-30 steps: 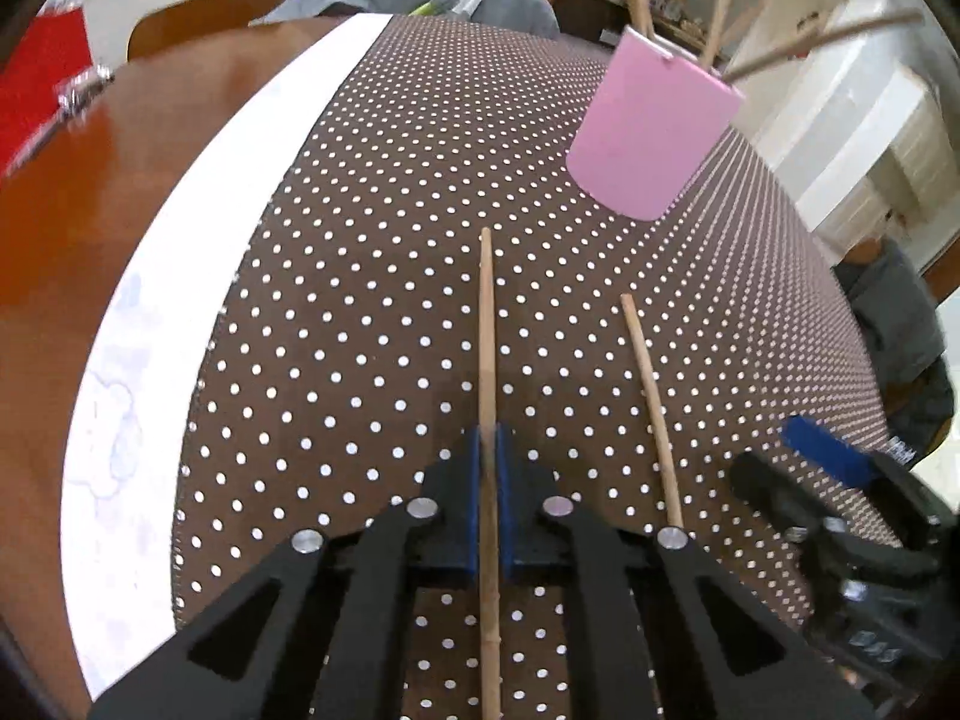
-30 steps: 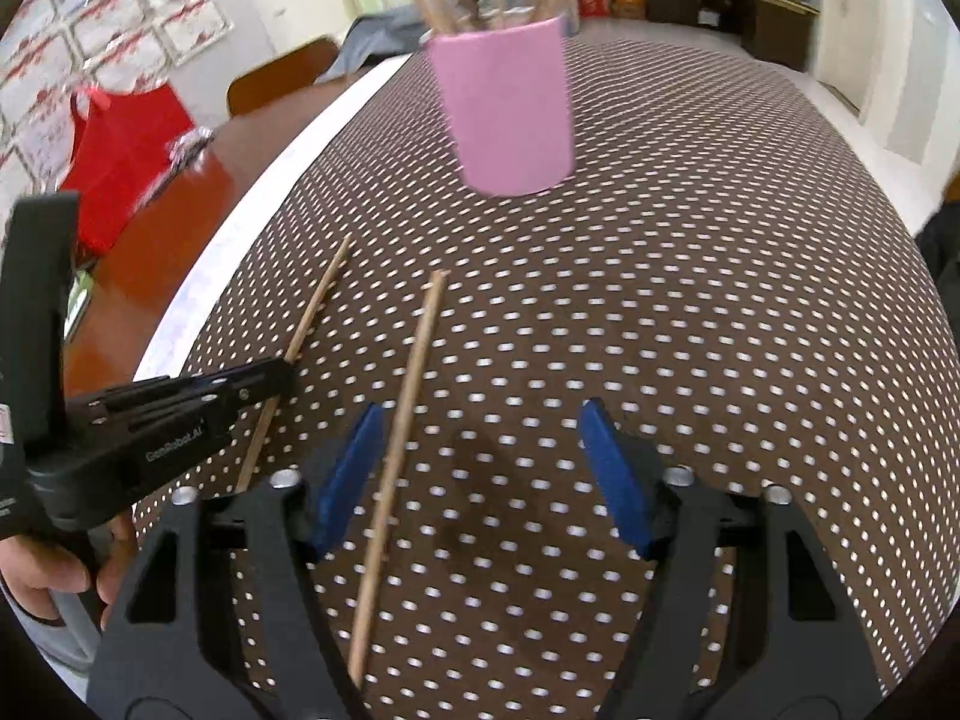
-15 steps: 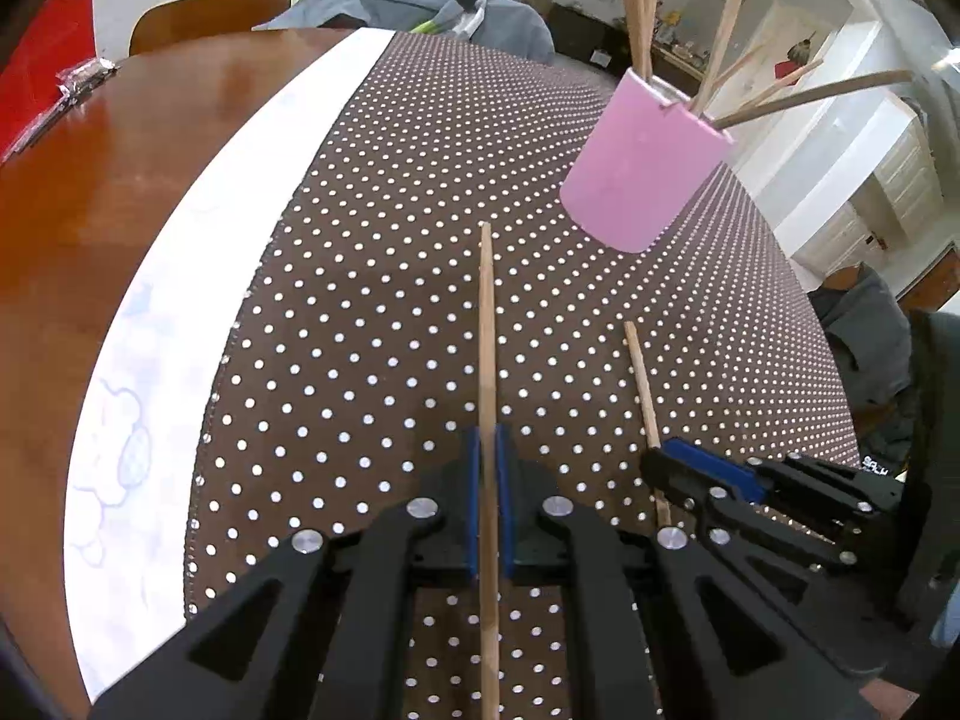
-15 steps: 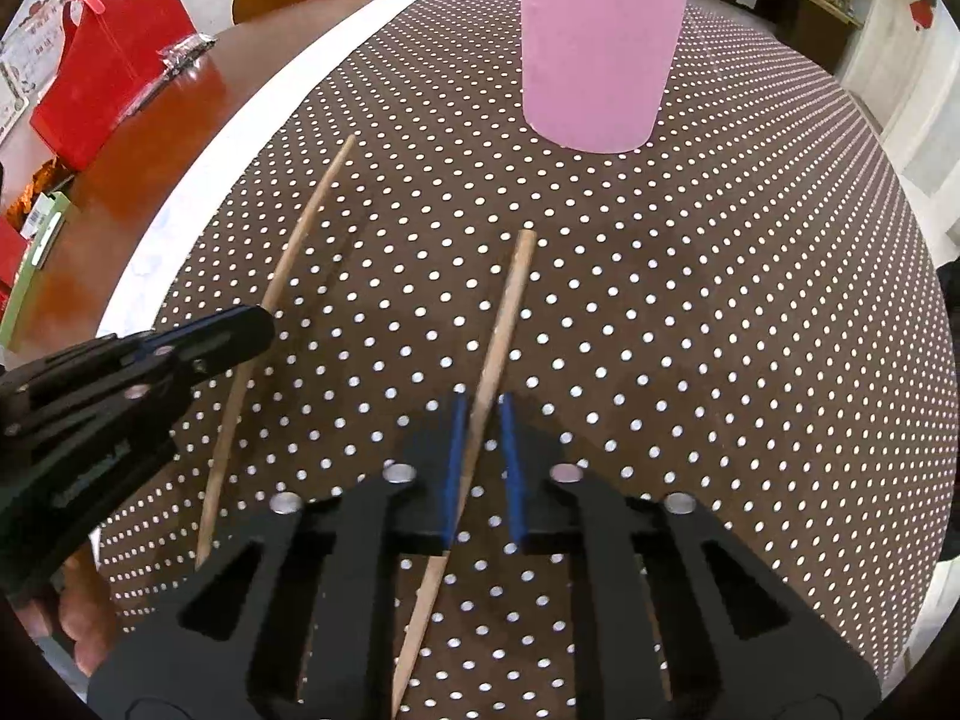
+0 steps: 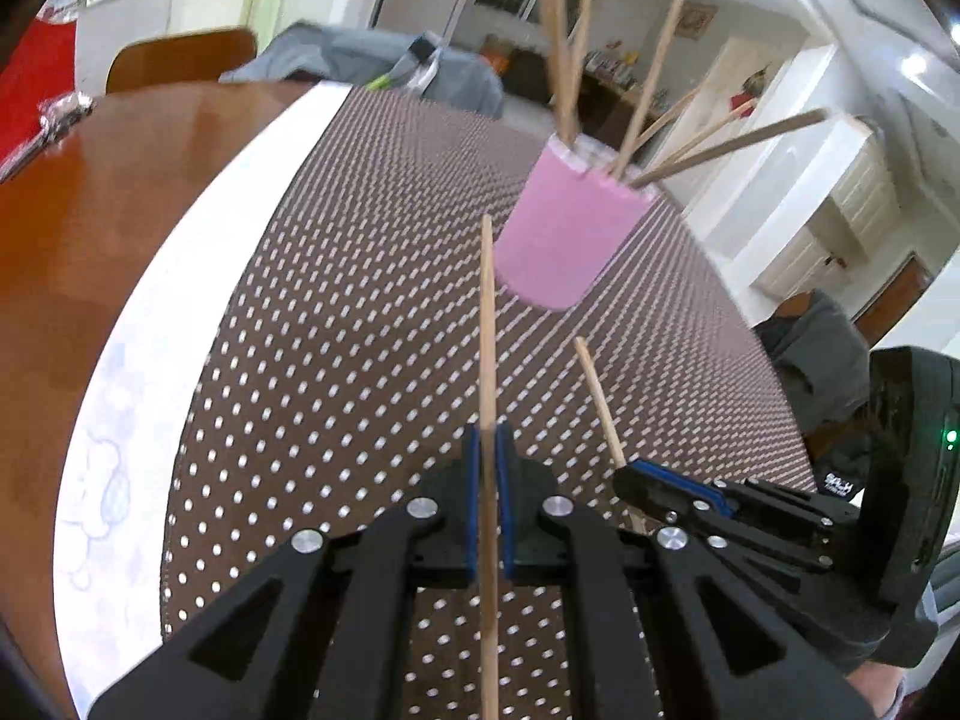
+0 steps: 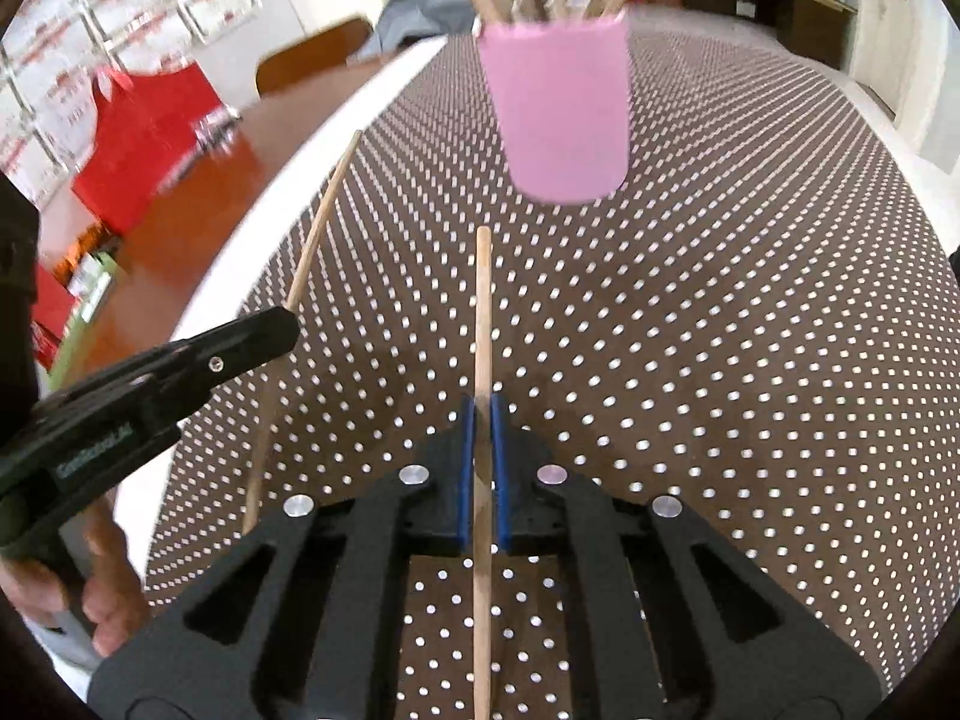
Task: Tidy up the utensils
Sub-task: 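Raise both held chopsticks up over the pink cup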
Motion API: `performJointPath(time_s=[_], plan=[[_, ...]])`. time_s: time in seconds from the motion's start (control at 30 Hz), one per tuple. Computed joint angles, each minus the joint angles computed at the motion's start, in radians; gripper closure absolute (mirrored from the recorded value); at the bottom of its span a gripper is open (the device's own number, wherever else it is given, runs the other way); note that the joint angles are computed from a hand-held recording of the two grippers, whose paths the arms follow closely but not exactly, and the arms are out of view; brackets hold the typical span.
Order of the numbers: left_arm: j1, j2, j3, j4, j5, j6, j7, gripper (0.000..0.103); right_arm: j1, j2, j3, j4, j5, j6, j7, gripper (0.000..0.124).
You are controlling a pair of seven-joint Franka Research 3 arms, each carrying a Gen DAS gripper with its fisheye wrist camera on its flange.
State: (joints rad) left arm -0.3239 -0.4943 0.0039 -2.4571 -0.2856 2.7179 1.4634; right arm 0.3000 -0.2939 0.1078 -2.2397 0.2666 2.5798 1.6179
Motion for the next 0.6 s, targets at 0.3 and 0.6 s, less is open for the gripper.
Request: performJointPath(time_s=[0.3, 0.6], plan=[[-0.081, -0.043, 0.011, -0.056, 0.044, 0.314, 0.011, 0.097, 0.064, -0.180, -0.068, -0.159, 0.176, 0.254, -0.164, 0.118], [-0.105, 0.013, 0.013, -0.013, 0.161, 0.574, -0.062, 0.097, 0.209, -0.231, -0.186, -0.186, 0.326, 0.565, -0.330, 0.118]])
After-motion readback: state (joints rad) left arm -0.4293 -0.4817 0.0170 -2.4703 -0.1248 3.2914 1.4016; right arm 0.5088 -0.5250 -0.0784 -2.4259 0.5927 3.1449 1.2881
